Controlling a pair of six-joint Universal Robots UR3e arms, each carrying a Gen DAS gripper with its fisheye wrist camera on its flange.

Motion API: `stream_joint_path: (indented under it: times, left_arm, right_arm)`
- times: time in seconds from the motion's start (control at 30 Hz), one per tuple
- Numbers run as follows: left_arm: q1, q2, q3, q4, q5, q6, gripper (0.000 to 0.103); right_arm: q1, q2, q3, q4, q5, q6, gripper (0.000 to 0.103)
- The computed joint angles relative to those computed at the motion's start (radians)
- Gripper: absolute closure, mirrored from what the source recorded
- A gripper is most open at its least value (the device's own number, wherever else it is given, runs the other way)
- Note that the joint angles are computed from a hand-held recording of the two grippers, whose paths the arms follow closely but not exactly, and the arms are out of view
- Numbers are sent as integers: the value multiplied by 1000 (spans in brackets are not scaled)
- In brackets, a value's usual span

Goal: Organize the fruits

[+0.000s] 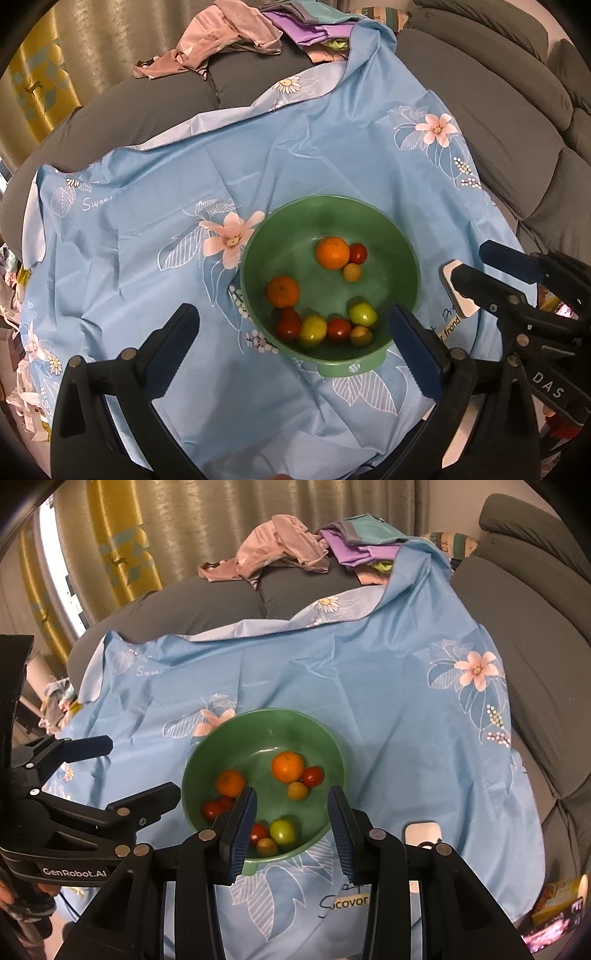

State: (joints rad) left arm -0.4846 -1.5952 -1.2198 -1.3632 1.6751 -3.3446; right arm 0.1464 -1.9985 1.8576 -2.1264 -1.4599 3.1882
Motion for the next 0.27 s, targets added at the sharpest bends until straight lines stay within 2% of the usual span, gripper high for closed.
stream_joint_path:
  times: [0.27]
  left_arm:
    - [-15, -9, 8, 11, -1, 2, 1]
  right_arm:
    - [-7, -11, 11, -3, 1, 0, 63]
